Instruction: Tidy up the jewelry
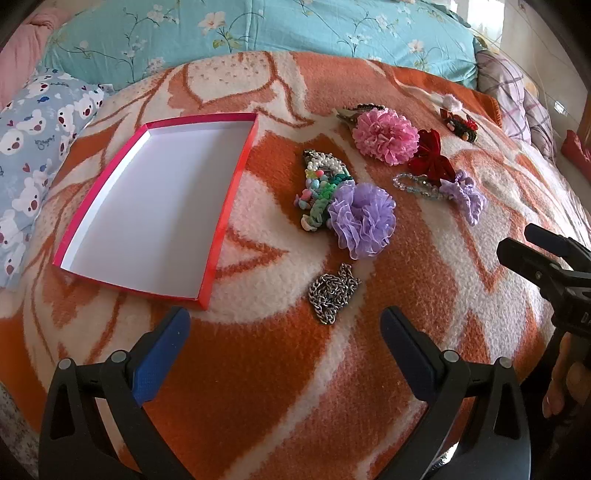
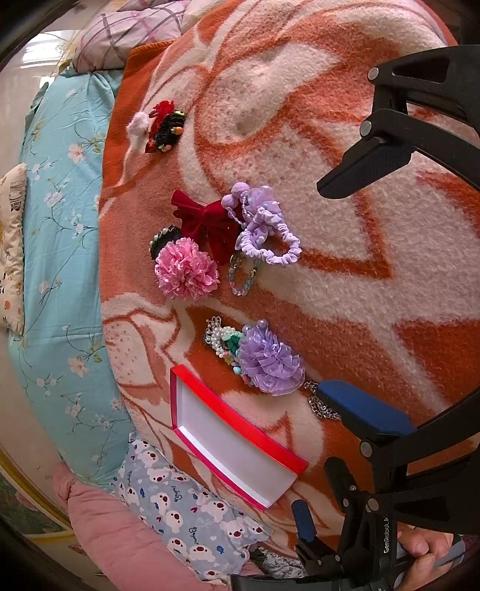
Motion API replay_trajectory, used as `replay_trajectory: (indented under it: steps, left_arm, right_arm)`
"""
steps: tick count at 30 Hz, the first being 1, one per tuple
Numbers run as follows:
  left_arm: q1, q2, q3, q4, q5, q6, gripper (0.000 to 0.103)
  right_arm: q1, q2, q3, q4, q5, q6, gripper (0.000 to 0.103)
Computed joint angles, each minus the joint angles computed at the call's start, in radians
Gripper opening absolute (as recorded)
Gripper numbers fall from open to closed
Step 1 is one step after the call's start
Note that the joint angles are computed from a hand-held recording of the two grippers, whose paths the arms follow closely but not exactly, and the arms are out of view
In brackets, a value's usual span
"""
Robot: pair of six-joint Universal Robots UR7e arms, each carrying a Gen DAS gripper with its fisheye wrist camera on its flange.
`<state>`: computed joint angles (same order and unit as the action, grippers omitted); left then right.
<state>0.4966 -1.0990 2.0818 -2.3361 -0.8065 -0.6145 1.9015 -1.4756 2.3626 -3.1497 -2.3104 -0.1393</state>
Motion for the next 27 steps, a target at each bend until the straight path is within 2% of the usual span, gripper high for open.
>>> replay_trajectory:
  steps: [18,23,27]
  left_arm:
    - [0.007,0.020,-0.011,-0.019,-0.017,0.019,0.103]
    - [0.015,0.025,-0.015,-0.026,-0.025,0.023,0.103]
    - [0.022,0.030,-0.019,-0.028,-0.033,0.025,0.103]
  right_arm:
    - [-0.005,0.004,-0.002,-0.004,0.006,0.001,0.099]
    - [-0.024,-0.012,0.004,-0.010,0.048,0.002,0.098]
    - [-0.027,-0.008,0.003,-0.010,0.040,-0.001,0.098]
